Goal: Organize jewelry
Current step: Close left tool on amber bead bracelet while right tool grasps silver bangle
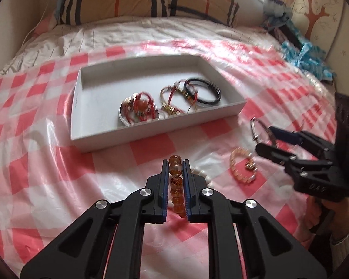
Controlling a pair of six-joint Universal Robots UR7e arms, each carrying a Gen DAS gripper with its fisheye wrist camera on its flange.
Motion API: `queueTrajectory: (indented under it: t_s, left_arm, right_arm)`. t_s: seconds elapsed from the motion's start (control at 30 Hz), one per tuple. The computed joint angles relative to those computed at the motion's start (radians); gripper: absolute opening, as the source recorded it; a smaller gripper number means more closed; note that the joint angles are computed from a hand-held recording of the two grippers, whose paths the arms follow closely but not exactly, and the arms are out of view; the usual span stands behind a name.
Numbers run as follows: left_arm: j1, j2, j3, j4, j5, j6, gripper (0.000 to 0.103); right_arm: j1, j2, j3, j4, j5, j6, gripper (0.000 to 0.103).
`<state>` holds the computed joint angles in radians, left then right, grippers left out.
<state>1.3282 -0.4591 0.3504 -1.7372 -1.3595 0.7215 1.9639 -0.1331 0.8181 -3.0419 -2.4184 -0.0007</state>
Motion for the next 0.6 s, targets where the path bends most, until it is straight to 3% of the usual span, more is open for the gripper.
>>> queueTrajectory:
  t_s: [0.17, 0.4, 0.6]
  left_arm:
    - [-0.011, -0.085, 0.171, -0.190, -0.043, 0.021, 0.011]
    - [-0.021, -0.105, 0.219, -0.317, -0.085, -0.003, 0.010]
    - [-0.037, -0.104, 0.242, -0.392, -0.081, -0.011, 0.011]
  right_arm:
    - [0.006, 0.017, -0.022, -0.060, -0.014, -0.049, 0.061]
    - [0.014, 0.077, -0.125, -0.145, -0.019, -0.149, 0.061]
    - [0.015, 0.130, -0.224, -0.179, -0.024, -0.215, 0.061]
